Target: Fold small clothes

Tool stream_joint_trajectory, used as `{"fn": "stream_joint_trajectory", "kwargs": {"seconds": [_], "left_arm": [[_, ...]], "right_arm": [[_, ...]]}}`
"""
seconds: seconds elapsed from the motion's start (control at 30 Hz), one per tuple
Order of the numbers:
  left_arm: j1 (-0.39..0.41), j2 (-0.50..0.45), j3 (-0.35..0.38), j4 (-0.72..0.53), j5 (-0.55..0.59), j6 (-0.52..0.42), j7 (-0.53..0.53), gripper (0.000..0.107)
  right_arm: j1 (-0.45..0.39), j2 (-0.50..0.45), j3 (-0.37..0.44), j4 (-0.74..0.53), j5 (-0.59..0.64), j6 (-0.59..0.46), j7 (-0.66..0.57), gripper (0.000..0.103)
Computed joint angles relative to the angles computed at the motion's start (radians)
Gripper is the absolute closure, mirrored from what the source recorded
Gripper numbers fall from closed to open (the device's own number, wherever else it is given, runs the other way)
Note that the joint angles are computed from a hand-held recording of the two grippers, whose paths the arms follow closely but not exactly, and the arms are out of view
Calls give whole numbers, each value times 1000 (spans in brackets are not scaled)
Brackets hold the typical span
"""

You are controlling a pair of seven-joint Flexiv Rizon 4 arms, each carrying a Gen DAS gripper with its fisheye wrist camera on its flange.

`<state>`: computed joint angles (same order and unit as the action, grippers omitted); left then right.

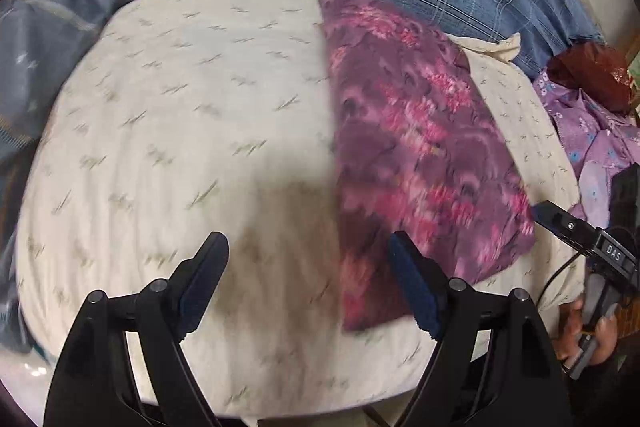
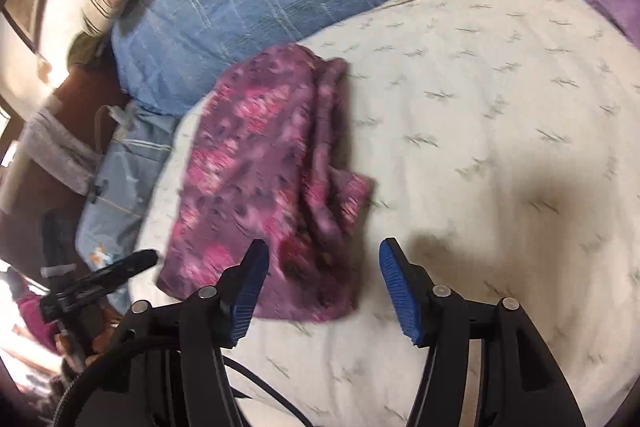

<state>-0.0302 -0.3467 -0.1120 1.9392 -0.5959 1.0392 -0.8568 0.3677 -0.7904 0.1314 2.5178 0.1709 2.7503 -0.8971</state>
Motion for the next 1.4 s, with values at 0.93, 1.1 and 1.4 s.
{"fn": "stream_joint_trajectory", "kwargs": {"seconds": [0.93,1.1,1.4], "left_arm": [[43,-203,-70,-371,-208,-234,24,62],[-3,-302,28,-447,43,-235,-172,51],[40,-83,-38,-143,-68,64,-7,31]], "right_arm": [[-371,-89,-19,-428,-840,-79,252,76],[-245,-110,-92,-493,-623,-384,217,64],[-56,27,-129,-271,-209,-294,-45,43]]}}
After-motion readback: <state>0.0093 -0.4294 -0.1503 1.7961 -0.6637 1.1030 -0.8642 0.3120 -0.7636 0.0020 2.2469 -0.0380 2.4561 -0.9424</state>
